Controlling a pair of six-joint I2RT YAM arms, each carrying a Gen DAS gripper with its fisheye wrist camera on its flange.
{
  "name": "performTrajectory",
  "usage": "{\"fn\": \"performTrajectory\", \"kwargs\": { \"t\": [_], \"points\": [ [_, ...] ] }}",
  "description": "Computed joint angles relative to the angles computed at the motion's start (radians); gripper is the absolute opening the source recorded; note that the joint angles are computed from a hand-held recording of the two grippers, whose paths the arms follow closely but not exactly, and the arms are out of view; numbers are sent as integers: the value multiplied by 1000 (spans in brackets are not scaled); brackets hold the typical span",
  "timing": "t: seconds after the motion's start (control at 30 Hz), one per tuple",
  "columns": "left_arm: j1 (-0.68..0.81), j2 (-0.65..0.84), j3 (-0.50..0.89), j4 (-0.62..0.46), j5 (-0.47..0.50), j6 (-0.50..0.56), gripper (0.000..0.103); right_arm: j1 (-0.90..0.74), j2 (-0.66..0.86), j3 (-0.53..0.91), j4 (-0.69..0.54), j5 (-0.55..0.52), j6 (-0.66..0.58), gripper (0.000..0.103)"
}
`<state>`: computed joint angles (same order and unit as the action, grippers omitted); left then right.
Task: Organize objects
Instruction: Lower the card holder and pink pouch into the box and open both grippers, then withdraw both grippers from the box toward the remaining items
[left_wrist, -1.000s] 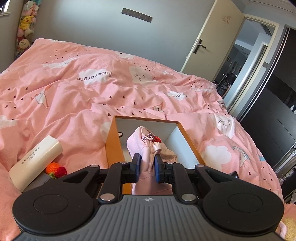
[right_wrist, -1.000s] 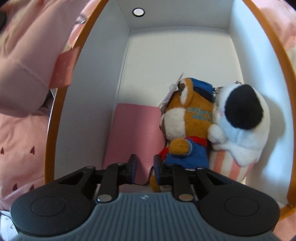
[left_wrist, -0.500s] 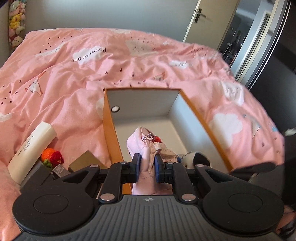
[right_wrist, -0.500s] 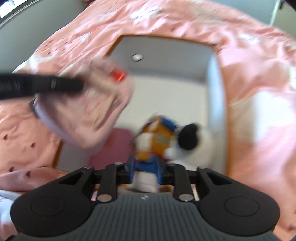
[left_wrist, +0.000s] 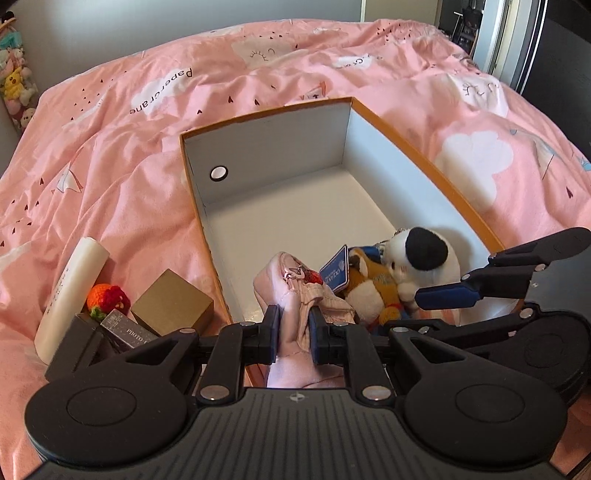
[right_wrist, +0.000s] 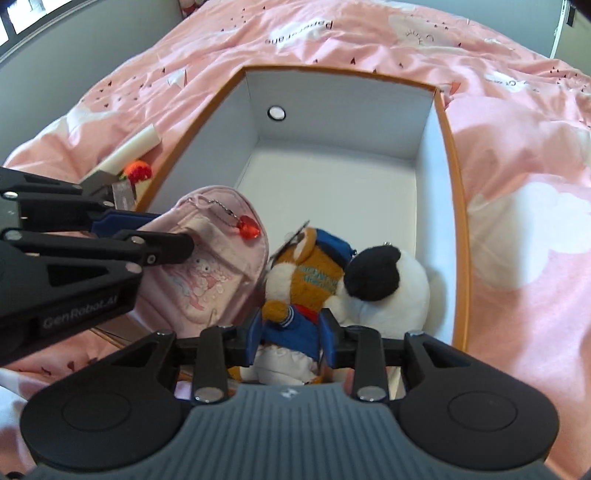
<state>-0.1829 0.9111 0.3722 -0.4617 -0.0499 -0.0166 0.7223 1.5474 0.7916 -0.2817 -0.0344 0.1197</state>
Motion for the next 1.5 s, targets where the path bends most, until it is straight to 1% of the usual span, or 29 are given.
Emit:
{"fn": "performTrajectory", "kwargs": {
  "t": [0.1, 0.13, 0.2, 0.3, 0.43, 0.47, 0.5, 0.6, 0.63, 0.7, 0.77, 0.83, 0.97, 1.03, 1.1, 1.23, 1.33, 1.5],
  "points": [
    [-14, 48, 13, -7, -8, -8, 20, -21, 27, -6, 22, -39, 8, 14],
    [-15, 58, 16, -11, -13, -9, 21, -30, 27, -12, 26, -52, 17, 14],
    [-7, 76, 25, -22, -8, -3, 25, -42, 24, -28, 44, -66, 25, 14],
    [28, 108, 52, -55, 47, 30, 30, -50, 14, -43, 53, -77, 30, 14],
    [71, 83, 64, -88, 94, 76, 36, -51, 7, -45, 46, -79, 36, 15],
    [78, 64, 67, -100, 99, 87, 44, -50, 4, -45, 44, -76, 37, 16],
    [86, 39, 70, -114, 101, 99, 49, -50, -4, -47, 39, -74, 35, 16],
    [166, -54, 82, -164, 171, 165, 49, -48, -42, -60, 37, -68, 38, 17],
    [209, -83, 87, -179, 211, 188, 49, -50, -59, -67, 41, -78, 39, 20],
    [297, -123, 100, -203, 285, 230, 45, -54, -87, -71, 51, -110, 54, 23],
    [346, -126, 118, -208, 296, 238, 41, -52, -96, -67, 66, -154, 73, 28],
    [391, -123, 119, -198, 304, 246, 39, -34, -86, -58, 93, -179, 98, 37],
    [494, -104, 104, -186, 341, 267, 38, 17, -15, -1, 105, -189, 121, 46],
    [562, -105, 93, -200, 372, 314, 38, 34, 28, 29, 96, -195, 120, 48],
    [622, -100, 82, -207, 396, 355, 38, 44, 63, 51, 80, -196, 118, 48],
    [776, -43, 75, -222, 454, 455, 38, 66, 121, 93, 29, -198, 95, 39],
    [850, -10, 66, -224, 476, 508, 37, 85, 157, 127, -9, -176, 90, 39],
    [919, 21, 45, -232, 501, 586, 37, 113, 232, 219, -102, -136, 75, 39]
  ]
}}
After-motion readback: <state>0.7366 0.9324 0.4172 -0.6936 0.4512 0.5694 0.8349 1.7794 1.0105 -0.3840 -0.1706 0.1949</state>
